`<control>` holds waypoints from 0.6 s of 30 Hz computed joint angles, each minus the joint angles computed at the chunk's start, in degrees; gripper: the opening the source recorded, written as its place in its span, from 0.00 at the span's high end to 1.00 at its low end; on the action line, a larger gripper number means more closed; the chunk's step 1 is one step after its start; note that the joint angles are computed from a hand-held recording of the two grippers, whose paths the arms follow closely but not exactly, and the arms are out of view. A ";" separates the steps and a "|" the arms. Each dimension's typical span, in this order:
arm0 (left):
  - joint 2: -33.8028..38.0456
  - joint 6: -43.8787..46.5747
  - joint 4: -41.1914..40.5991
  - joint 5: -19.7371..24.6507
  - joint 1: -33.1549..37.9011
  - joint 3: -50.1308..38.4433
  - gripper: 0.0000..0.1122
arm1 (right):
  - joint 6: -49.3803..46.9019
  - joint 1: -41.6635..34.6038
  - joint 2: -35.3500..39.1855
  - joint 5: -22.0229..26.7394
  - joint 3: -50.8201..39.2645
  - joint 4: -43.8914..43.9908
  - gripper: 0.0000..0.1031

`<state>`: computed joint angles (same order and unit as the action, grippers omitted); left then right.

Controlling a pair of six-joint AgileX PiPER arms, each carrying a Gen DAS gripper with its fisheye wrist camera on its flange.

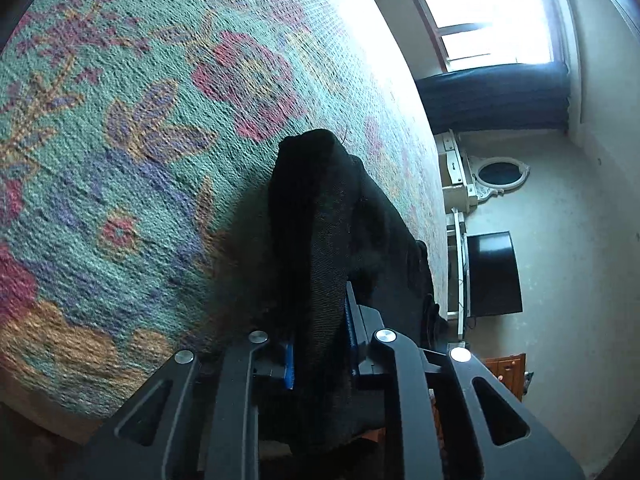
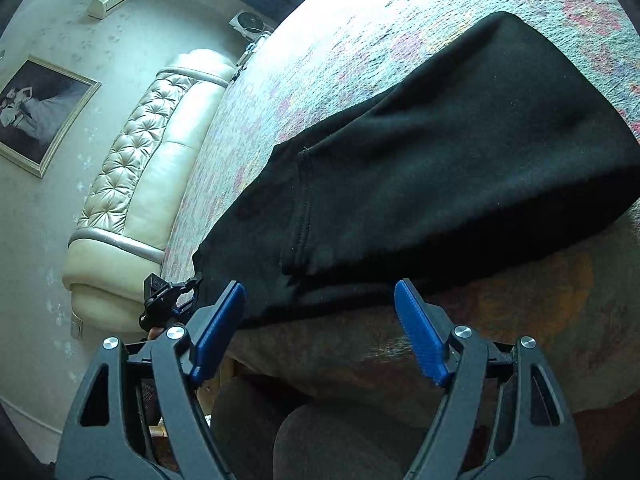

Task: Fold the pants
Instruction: 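Fold the leg end over with the right tool while the left tool grasps the folded edge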

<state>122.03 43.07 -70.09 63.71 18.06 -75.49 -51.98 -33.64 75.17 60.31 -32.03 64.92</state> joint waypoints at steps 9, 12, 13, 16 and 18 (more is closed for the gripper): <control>-11.75 -3.36 -3.20 1.97 -7.76 -3.98 0.86 | -1.68 -1.02 -1.54 0.10 0.53 1.29 0.25; -14.59 -8.47 0.00 -1.40 -15.91 -7.91 0.86 | -1.45 -0.61 -2.34 0.35 0.31 1.38 0.25; -14.62 -11.40 2.29 -2.73 -19.23 -10.62 0.86 | -1.34 -0.46 -2.64 0.27 0.33 1.34 0.25; -12.14 -18.94 9.58 -5.65 -28.45 -19.01 0.86 | -1.38 -0.77 -2.96 1.22 0.32 1.72 0.25; -8.99 -23.28 14.82 -6.58 -33.80 -24.69 0.86 | -1.50 -1.32 -3.31 1.83 0.30 1.91 0.25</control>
<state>113.03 19.79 -55.27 57.13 -15.74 -100.17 -53.48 -34.96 71.85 62.14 -31.73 66.84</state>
